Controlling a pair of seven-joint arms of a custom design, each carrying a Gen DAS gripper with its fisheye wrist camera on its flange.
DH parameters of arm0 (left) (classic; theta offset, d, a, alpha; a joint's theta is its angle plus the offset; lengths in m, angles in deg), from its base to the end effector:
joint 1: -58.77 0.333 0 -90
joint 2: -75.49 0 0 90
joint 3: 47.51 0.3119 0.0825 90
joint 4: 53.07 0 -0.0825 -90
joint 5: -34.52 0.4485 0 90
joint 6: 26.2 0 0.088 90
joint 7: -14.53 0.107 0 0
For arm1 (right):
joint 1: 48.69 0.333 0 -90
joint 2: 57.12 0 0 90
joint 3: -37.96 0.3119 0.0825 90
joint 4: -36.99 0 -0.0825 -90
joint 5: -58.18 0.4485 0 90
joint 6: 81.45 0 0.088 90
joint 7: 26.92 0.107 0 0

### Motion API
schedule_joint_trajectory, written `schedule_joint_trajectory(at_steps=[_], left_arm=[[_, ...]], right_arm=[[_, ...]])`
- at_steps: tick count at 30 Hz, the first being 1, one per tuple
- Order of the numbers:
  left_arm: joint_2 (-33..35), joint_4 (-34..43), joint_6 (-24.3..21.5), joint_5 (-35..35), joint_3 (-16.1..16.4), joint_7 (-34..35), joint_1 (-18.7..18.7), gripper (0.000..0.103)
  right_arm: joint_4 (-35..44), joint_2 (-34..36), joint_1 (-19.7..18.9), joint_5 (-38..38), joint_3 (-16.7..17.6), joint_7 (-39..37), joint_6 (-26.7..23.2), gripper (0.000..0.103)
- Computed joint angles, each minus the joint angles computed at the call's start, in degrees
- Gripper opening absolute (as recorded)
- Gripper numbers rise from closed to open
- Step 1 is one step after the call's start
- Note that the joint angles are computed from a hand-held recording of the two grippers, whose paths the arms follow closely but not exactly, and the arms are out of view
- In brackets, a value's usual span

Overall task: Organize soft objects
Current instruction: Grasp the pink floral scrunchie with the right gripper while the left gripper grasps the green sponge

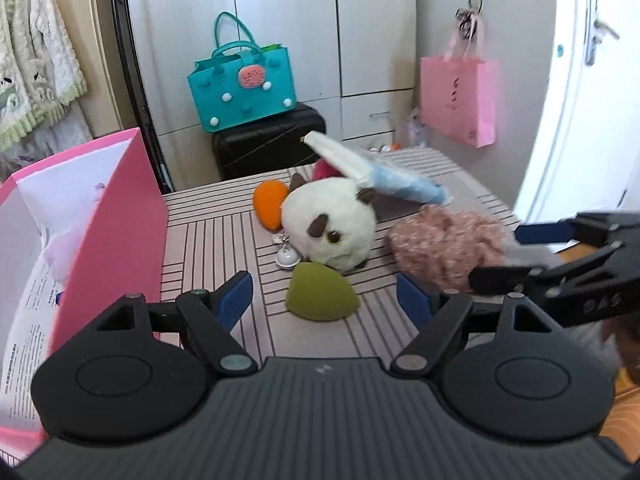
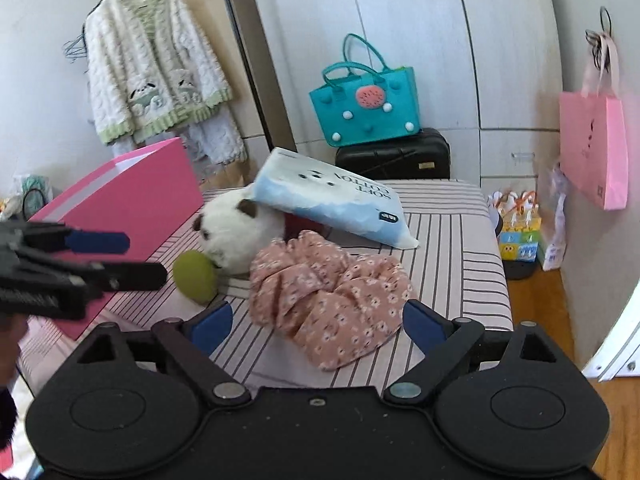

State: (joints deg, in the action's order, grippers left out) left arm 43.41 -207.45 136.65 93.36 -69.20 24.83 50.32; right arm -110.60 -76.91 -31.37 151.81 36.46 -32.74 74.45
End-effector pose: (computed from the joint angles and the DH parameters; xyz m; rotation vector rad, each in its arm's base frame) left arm 0.3764 -0.2591 0.4006 -1.6006 1.7040 -0.7834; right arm 0.4728 0.0965 0.3606 -1.8615 1.0780 -0.3021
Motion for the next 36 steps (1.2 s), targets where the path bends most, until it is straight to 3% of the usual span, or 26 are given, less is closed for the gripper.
schedule_joint_trajectory(at_steps=[5,9,12,21,23,25,27,31,36], left_arm=[[4.8,2.5,-0.5,1.5,-0.5,-2.0,1.4,0.078],[7.4,4.3,-3.7,4.4,-1.4,-3.9,1.5,0.078],[8.7,5.1,-4.9,6.0,-0.7,-5.1,0.7,0.076],[10.3,5.7,-4.4,9.7,1.7,-8.0,-0.4,0.074],[10.6,5.7,-3.5,9.6,2.3,-7.9,-0.5,0.069],[10.9,5.6,-2.2,10.3,2.5,-8.7,-0.2,0.069],[11.2,5.7,-2.5,10.6,2.3,-9.4,0.0,0.069],[10.8,5.3,-2.1,11.2,2.5,-10.4,-0.2,0.051],[10.0,4.6,-2.1,7.5,3.3,-7.1,-1.0,0.046]], right_arm=[[3.3,3.8,0.1,-0.2,0.7,0.0,0.9,0.095],[5.0,6.1,0.3,-0.5,1.8,0.7,3.0,0.095],[6.5,8.0,1.1,1.4,3.2,1.8,7.6,0.095],[7.6,9.6,1.1,1.1,3.9,1.2,9.0,0.094],[7.4,9.4,1.2,0.3,4.0,0.5,9.2,0.087],[7.4,9.4,1.4,-0.6,4.2,0.4,10.0,0.071],[7.8,9.6,1.9,0.0,4.6,-0.1,11.7,0.061],[7.9,9.6,2.4,0.3,4.8,-2.1,13.1,0.031],[5.8,7.6,2.4,-3.8,4.0,2.2,11.1,0.022]])
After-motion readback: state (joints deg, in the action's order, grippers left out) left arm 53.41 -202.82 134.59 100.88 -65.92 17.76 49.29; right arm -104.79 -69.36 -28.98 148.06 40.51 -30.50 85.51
